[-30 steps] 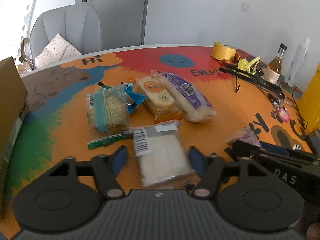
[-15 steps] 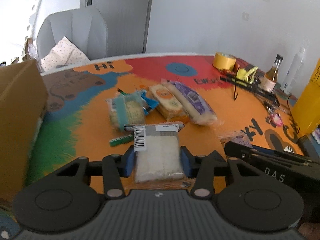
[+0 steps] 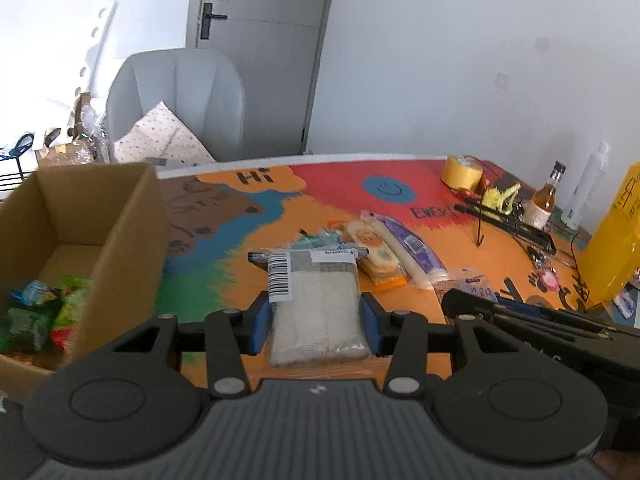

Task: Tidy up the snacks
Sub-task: 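Carry both packets into the cardboard box and open both grippers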

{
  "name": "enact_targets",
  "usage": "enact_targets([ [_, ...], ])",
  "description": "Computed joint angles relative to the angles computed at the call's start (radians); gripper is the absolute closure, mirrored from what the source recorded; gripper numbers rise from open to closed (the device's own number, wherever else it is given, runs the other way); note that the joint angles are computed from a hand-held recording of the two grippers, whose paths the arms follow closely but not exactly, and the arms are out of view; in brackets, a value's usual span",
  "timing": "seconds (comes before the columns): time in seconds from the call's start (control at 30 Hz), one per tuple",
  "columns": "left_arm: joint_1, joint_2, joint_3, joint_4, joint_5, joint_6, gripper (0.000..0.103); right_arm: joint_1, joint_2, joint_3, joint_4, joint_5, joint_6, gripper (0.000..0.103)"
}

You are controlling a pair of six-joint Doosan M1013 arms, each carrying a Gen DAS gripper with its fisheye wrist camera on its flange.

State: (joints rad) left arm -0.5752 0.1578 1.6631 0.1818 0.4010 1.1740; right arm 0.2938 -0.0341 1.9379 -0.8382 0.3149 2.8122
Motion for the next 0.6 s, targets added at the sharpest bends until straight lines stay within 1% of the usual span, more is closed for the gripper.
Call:
enact_targets([
  [0.6,0.075,-0.066,0.046,0.043,-0.034,-0.057,0.057,0.086,0.03,-0.061,-0.093,0.018,0.054,0.071],
])
